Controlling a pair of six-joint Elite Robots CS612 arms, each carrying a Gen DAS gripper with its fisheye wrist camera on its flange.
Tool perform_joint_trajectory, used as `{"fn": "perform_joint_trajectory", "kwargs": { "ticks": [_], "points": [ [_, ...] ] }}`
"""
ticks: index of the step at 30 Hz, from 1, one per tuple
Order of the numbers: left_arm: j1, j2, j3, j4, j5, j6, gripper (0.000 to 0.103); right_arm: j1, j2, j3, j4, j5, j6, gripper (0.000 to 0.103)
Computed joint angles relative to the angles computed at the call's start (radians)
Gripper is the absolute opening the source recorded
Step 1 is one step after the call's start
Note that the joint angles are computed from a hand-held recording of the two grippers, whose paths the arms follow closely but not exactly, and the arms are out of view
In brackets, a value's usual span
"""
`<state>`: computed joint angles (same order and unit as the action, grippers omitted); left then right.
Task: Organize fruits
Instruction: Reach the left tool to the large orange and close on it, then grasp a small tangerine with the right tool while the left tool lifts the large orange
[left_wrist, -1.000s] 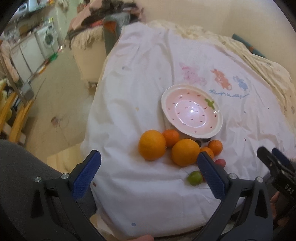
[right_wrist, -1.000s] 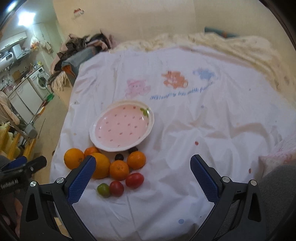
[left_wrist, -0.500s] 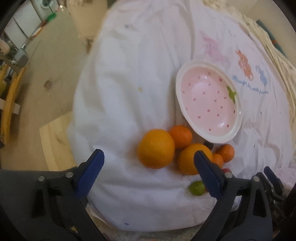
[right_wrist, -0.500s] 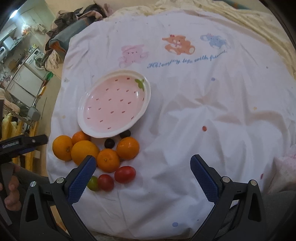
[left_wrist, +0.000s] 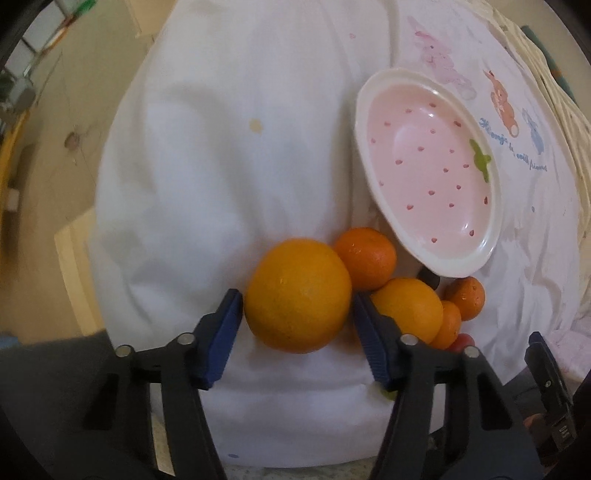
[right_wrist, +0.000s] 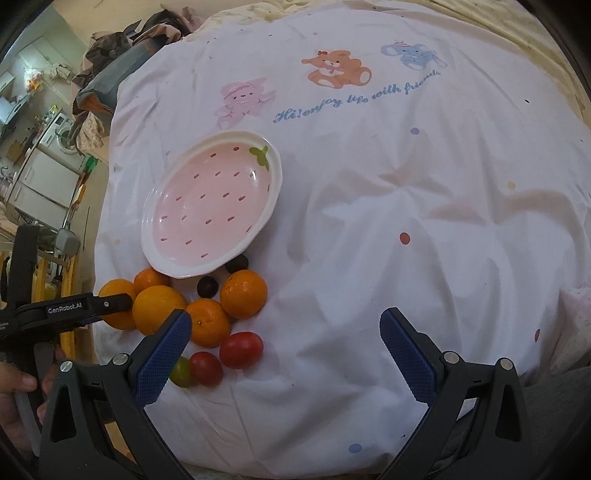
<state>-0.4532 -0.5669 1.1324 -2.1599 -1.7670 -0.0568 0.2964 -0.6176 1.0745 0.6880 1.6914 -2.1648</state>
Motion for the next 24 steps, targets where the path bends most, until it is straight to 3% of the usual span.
{"fn": "perform_joint_trajectory", "kwargs": {
  "ticks": [8, 13, 19, 21, 23, 24],
  "points": [
    [-0.009, -0.014, 0.024, -0.039, 0.041, 0.025, 0.051, 0.0, 0.007, -0.007, 0.013, 0.004, 0.006, 0.103],
    [-0.005, -0.047, 0.075, -0.12, 0.056, 0.023, 0.051, -0.004, 0.007, -0.001, 0.014, -0.002, 0.018, 0.103],
    [-0.001, -0.099, 0.159, -0.236, 0.028, 0.059, 0.051, -0.02, 0.0, 0.021, -0.012, -0.083, 0.048, 0.103],
    [-0.004, -0.105, 0.173, -0.255, 0.031, 0.064, 0.051, -0.031, -0.006, 0.036, -0.05, -0.17, 0.066, 0.094],
    [-0.004, -0.102, 0.169, -0.251, 0.015, 0.056, 0.051, -0.04, 0.002, 0.03, -0.071, -0.246, 0.079, 0.075],
    [-0.003, -0.101, 0.165, -0.249, 0.009, 0.051, 0.051, -0.042, 0.011, 0.016, -0.07, -0.273, 0.075, 0.071]
  ]
}}
